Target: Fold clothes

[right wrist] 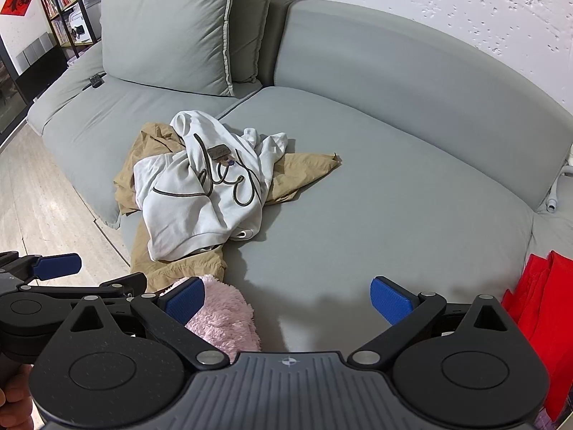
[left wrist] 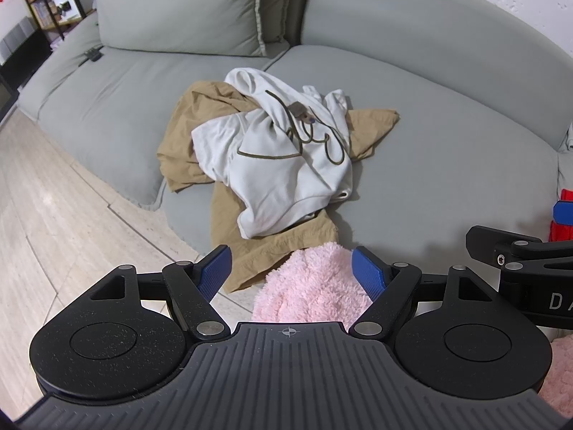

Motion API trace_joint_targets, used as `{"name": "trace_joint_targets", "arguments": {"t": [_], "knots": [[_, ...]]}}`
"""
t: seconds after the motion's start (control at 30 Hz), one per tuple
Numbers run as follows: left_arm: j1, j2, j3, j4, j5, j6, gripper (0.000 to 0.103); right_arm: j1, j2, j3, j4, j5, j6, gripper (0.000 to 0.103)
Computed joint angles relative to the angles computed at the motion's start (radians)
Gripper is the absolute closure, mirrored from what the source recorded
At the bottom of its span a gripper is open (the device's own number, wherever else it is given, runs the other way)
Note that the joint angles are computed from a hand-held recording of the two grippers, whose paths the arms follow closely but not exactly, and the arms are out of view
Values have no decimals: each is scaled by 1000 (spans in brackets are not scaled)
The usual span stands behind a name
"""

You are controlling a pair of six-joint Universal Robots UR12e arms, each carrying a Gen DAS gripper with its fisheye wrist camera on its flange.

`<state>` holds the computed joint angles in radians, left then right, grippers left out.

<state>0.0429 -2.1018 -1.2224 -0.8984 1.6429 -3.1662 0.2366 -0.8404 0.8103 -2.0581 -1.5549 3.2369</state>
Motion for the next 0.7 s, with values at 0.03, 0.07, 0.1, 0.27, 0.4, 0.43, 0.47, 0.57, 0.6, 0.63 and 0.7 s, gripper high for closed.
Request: {"name": "trace_joint_targets", "arguments": {"t": [0.03,0.07,0.1,0.27,0.4,0.43,0.47,0.57,0.6,0.63,0.7], "knots": [[0,0,0,1,1,0,24,0,0,1,0,0,0,3],[0,0,-1,3,2,1,24,0,-1,2,-1,0,0,3],[0,0,-2,4,3,2,24,0,0,1,0,0,0,3],[-3,-2,-1,8,9,0,24,0,-1,-1,4,2,2,3],[-5,-4,1,10,10,-1,24,0,-4,3,2,3,4,3],[-4,-4,1,10,10,-1,24,0,-4,3,1,3,3,3],[-4,-4,2,7,9,-3,24,0,-4,4,1,3,3,3],[-5,-5,4,3,7,-4,24,0,-4,4,2,5,3,3],[-5,-5,4,3,7,-4,24,-1,-2,2,3,6,2,3],[-5,-5,3,4,8,-3,24,-1,-2,2,4,7,3,3],[-5,-5,3,4,8,-1,24,-1,-2,2,5,7,3,3]]}}
